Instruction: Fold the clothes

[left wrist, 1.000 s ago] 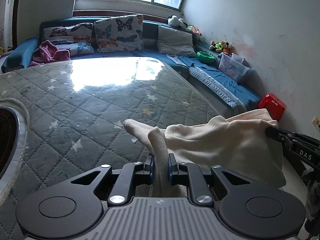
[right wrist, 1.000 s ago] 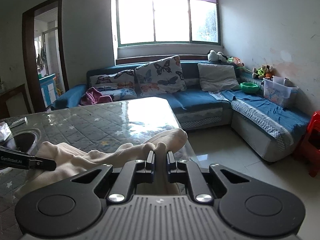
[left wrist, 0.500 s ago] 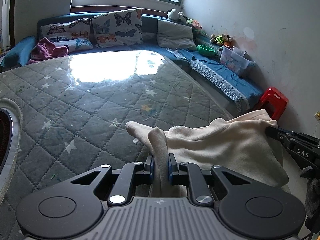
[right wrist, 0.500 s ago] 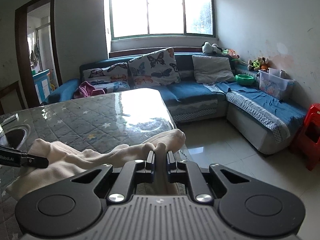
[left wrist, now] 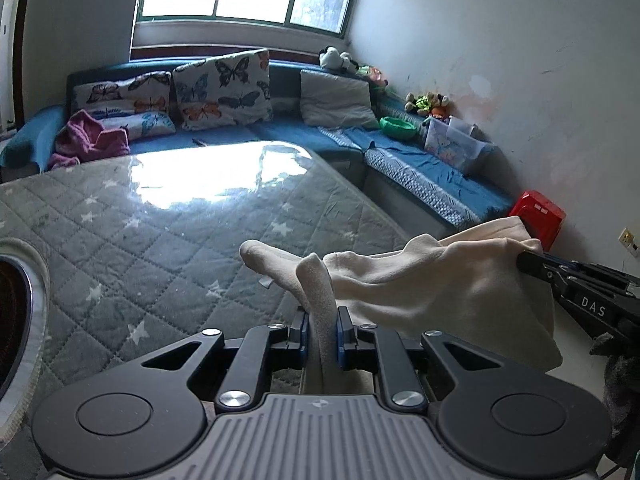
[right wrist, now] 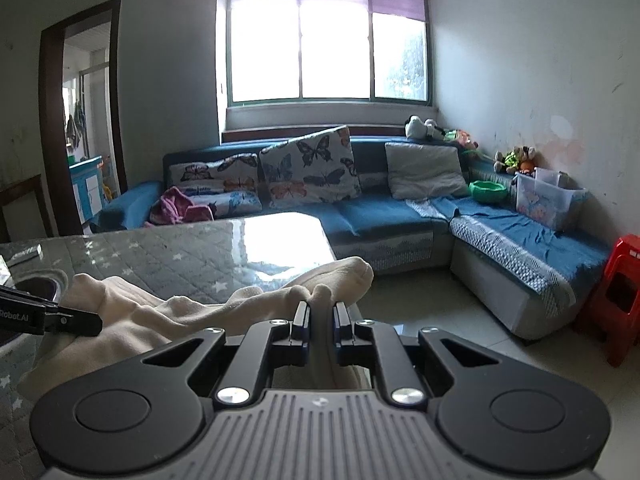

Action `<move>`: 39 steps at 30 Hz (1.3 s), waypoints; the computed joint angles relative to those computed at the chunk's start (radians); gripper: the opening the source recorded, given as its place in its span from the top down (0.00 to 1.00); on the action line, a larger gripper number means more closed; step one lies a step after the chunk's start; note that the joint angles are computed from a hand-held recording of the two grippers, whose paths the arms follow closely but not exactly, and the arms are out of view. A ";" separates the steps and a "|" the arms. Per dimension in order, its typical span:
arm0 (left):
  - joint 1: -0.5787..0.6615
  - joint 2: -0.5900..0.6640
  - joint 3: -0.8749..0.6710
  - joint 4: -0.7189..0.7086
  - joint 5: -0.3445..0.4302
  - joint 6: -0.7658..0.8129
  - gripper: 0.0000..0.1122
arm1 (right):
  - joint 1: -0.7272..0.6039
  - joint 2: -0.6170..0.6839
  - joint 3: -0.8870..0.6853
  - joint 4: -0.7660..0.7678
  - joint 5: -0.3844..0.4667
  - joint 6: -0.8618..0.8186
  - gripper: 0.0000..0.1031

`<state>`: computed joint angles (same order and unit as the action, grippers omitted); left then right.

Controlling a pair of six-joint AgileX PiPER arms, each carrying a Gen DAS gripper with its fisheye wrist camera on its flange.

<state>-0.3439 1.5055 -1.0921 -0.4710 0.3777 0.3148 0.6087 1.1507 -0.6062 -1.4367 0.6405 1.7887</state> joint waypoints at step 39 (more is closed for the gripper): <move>0.027 0.015 0.015 -0.013 0.056 0.031 0.87 | -0.007 0.059 0.001 0.039 -0.016 -0.019 0.90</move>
